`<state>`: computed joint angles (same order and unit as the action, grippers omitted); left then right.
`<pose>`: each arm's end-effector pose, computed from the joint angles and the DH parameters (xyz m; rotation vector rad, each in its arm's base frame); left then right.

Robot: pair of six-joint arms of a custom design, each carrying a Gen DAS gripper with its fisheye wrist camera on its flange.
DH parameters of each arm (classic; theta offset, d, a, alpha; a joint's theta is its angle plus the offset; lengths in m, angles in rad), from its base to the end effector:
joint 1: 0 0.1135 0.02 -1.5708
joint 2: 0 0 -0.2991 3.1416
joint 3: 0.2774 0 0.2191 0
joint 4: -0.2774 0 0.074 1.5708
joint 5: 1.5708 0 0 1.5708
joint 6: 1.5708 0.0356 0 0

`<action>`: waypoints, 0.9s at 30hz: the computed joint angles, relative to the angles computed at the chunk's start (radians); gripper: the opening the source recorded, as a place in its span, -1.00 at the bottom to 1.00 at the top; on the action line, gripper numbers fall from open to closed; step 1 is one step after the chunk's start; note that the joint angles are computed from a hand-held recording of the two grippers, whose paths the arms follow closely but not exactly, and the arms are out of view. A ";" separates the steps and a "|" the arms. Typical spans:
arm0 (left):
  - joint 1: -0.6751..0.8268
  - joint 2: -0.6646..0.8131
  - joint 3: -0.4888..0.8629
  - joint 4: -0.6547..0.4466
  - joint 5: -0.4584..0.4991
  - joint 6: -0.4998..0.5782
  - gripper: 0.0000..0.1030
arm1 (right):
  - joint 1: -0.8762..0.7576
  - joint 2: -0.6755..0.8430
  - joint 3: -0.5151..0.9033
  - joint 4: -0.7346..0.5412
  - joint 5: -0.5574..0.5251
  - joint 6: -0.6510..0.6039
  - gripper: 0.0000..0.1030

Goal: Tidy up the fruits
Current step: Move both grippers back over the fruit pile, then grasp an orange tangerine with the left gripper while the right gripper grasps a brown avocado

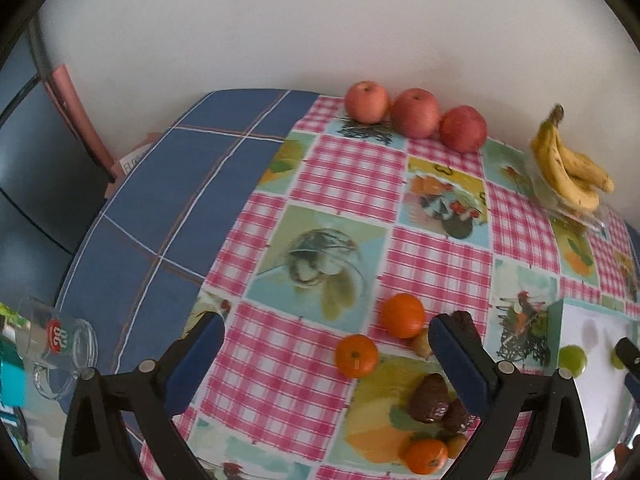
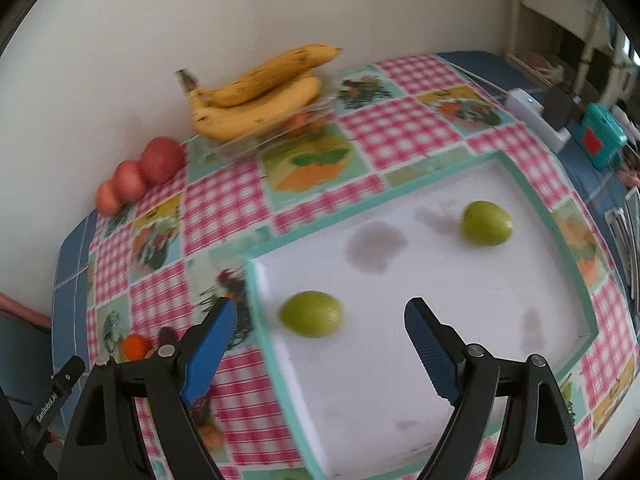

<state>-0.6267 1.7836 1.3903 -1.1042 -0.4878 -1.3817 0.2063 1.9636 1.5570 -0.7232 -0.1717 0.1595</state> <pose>0.2597 -0.1674 0.2754 -1.0099 2.4807 0.2749 0.3886 0.0875 0.2630 -0.1160 2.7170 0.3409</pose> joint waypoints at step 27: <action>0.094 -0.041 -0.277 0.258 0.184 0.071 1.00 | 0.318 0.071 -0.060 -0.057 0.074 0.064 0.67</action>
<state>-0.5332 1.7428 1.1132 -0.8460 -0.3038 -1.3112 0.5241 2.0342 1.4967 -0.7799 -0.0977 0.2235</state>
